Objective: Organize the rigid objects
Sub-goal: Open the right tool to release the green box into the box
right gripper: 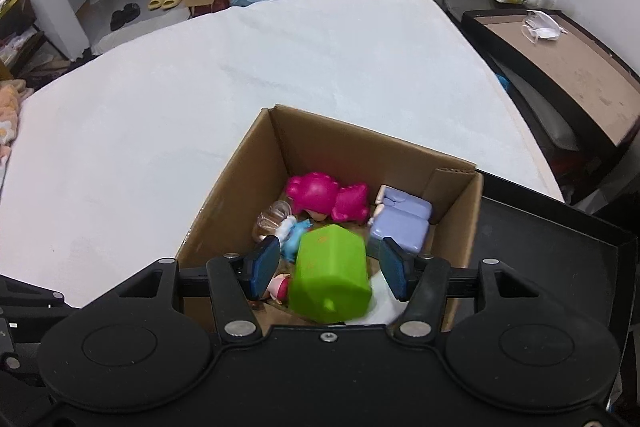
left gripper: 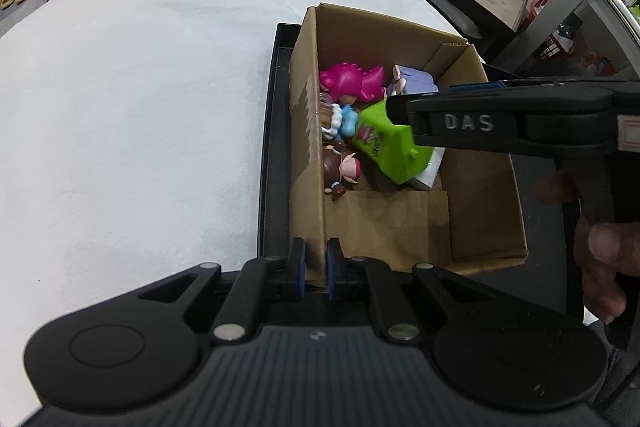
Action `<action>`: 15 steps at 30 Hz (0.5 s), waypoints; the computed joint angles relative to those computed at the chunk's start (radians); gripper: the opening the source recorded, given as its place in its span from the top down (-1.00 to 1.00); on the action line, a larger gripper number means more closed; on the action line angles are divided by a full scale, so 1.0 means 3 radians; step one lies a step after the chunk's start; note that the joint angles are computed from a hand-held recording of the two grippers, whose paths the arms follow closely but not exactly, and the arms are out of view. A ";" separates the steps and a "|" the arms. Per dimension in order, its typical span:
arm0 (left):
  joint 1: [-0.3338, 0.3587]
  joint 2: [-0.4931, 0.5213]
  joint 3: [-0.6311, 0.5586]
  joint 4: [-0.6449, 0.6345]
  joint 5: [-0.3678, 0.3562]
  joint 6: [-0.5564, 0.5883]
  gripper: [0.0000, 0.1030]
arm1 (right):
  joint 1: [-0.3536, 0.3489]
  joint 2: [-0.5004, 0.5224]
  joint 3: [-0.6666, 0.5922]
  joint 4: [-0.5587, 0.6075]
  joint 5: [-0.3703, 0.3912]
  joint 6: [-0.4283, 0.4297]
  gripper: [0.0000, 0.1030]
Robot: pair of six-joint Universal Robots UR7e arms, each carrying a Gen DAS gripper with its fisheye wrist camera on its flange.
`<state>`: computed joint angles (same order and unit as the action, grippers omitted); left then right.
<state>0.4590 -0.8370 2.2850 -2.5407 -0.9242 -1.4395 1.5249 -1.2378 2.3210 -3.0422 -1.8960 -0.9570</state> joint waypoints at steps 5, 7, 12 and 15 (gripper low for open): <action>-0.0039 -0.0023 0.0036 -0.0025 0.0026 -0.0044 0.83 | -0.0040 -0.0226 0.0051 0.0115 0.0128 0.0007 -0.07; -0.0053 -0.0041 0.0055 -0.0035 0.0031 -0.0068 0.83 | -0.0057 -0.0303 0.0059 0.0170 0.0167 0.0036 -0.07; -0.0110 -0.0065 0.0054 0.0041 0.0068 -0.0148 0.83 | -0.0123 -0.0487 0.0060 0.0308 0.0307 0.0127 -0.07; -0.0148 -0.0070 0.0035 0.0108 0.0094 -0.0167 0.83 | -0.0187 -0.0628 0.0067 0.0427 0.0423 0.0203 -0.09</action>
<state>0.4146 -0.8581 2.2954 -2.5083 -0.8960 -1.4894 1.4686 -1.4262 2.3411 -2.9140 -1.7691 -0.8959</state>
